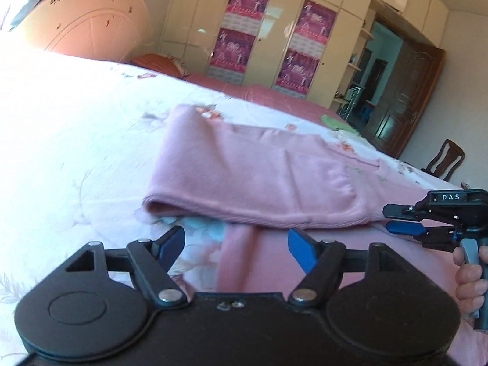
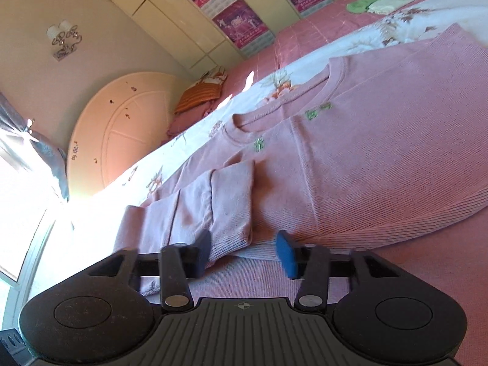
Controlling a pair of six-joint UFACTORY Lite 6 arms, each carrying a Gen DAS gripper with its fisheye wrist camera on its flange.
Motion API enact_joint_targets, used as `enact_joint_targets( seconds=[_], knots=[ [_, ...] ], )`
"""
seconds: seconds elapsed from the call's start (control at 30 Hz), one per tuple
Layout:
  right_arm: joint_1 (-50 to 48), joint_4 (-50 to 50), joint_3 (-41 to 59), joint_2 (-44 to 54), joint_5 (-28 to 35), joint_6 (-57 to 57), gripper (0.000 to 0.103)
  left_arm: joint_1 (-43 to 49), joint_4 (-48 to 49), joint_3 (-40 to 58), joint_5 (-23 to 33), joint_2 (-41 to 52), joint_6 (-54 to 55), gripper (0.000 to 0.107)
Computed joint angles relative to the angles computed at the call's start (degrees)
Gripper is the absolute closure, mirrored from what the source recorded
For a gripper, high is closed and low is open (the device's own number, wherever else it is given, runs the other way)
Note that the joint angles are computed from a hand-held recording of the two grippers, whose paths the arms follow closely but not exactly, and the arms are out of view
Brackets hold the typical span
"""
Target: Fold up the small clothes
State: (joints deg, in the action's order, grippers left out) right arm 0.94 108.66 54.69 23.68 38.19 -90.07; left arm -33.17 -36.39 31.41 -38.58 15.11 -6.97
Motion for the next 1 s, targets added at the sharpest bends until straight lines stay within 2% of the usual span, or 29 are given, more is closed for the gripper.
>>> enact_joint_targets(
  seconds=[0.1, 0.13, 0.17, 0.27, 0.33, 0.47, 0.57, 0.6, 0.73, 1.0],
  knots=[
    [2.58, 3.05, 2.41, 2.18, -1.99, -1.88, 0.070, 2.38, 3.74, 0.48, -0.58, 1.92, -1.91, 0.034],
    [3.34, 4.22, 2.74, 2.02, -3.12, -2.93, 0.080, 2.95, 4.46, 1.10, -0.81, 2.74, -2.36, 0.035],
    [3.94, 5.65, 2.75, 1.49, -4.21, -4.77, 0.099, 3.76, 5.60, 1.40, -1.36, 3.48, -3.12, 0.035],
    [4.51, 9.16, 1.17, -2.71, -5.97, -10.57, 0.098, 5.28, 6.21, 3.74, -1.10, 5.22, -2.54, 0.037],
    [3.87, 13.47, -1.51, -8.34, -6.87, -16.55, 0.098, 5.53, 5.99, 4.30, -1.39, 5.82, -1.73, 0.045],
    [-1.55, 20.55, -4.93, -15.51, -9.69, -24.27, 0.098, 6.50, 8.01, 3.83, -2.37, 6.07, -3.94, 0.049],
    [-6.48, 11.87, -2.10, -12.14, -11.60, -18.38, 0.098, 6.73, 8.89, 3.32, -2.88, 5.60, -4.83, 0.054],
    [-7.78, 9.96, -1.86, -11.10, -11.16, -16.95, 0.098, 6.94, 9.56, 3.50, -2.70, 5.62, -5.25, 0.059],
    [-9.07, 9.96, -3.10, -9.86, -10.07, -18.55, 0.098, 7.83, 12.00, 4.75, -1.86, 6.40, -6.14, 0.064],
    [-10.08, 10.90, -6.65, -10.91, -10.13, -21.31, 0.098, 9.27, 15.08, 5.86, 0.02, 7.36, -6.70, 0.062]
  ],
)
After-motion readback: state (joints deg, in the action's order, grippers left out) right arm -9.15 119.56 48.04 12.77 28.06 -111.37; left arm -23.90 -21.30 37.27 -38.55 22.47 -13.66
